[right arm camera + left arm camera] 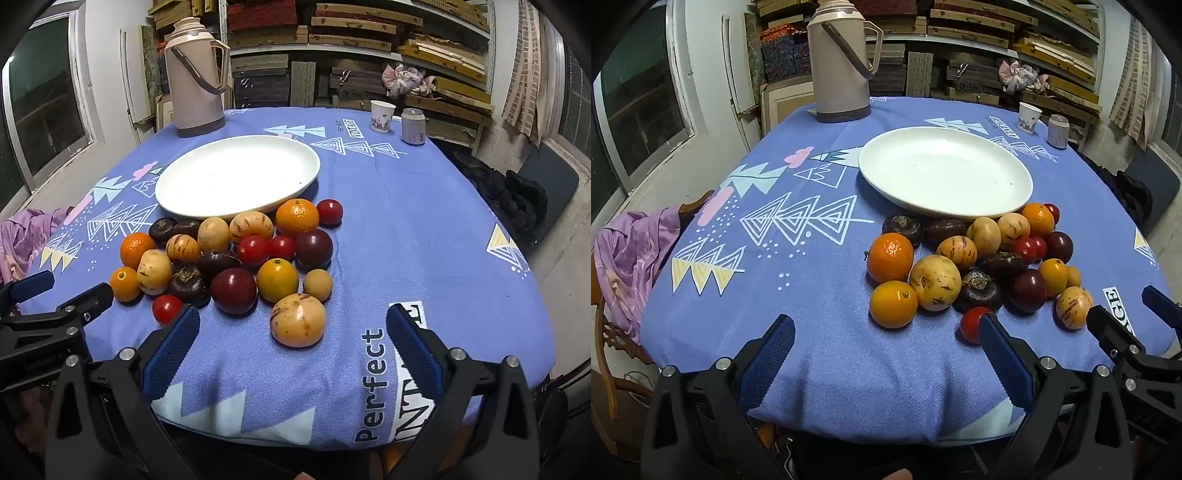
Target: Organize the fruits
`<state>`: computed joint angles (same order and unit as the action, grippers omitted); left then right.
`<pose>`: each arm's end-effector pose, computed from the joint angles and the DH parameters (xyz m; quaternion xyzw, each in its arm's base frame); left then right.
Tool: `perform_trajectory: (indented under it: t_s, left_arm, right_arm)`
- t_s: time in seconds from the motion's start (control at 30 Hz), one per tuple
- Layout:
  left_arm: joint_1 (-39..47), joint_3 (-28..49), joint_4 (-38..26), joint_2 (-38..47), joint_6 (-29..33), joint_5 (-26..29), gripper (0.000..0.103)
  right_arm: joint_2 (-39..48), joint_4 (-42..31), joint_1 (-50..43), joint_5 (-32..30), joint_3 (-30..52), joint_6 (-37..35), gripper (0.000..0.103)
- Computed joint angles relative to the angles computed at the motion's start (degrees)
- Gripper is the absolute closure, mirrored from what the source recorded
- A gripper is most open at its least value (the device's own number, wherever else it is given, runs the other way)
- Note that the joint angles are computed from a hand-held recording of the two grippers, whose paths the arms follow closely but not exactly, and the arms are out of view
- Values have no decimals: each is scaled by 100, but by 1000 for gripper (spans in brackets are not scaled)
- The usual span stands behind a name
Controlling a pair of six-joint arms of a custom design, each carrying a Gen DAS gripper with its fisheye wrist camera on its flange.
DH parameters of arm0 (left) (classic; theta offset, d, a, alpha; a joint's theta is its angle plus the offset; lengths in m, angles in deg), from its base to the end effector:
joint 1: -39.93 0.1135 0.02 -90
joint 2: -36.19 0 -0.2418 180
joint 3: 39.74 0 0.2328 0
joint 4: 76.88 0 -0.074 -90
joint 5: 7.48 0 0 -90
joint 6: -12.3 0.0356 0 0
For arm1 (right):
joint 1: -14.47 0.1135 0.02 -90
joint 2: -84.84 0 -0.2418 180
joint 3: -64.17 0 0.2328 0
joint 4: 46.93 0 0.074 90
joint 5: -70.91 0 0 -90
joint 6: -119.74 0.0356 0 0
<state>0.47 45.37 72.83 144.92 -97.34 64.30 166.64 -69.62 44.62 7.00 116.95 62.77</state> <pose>0.2962 -0.2294 0.1621 0.1133 0.9333 -0.0199 0.3403 0.2281 0.1144 0.1567 0.0971 0.9182 -0.0143 0.3839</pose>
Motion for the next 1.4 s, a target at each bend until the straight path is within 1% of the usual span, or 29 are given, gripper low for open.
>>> perform_trajectory:
  t_s: [0.03, 0.43, 0.5, 0.53, 0.6, 0.9, 1.33, 1.4]
  left_arm:
    - [-49, 42, -27, 37, -26, -92, 3]
    - [-122, 142, -56, 124, -117, -88, 3]
    - [-114, 56, -5, 84, -112, -66, 3]
    - [-25, 61, -21, 64, -47, 28, 3]
    - [-11, 68, -34, 63, -45, 47, 3]
    - [25, 57, -5, 82, -47, 141, 3]
    - [24, 72, -14, 106, -57, 140, 3]
    - [18, 71, -11, 120, -73, 136, 3]
  right_arm:
    - [0, 17, -3, -1, -4, -5, 4]
    - [27, -39, -33, -38, 47, -20, 4]
    - [18, -73, -14, -21, 61, -1, 4]
    - [20, -74, -11, -22, 62, 1, 4]
    - [25, -19, -115, -85, 50, -87, 4]
    - [50, -46, -84, -74, 82, -61, 4]
    - [114, -40, -136, -142, 120, -90, 4]
    - [225, 8, -120, -143, 164, -86, 4]
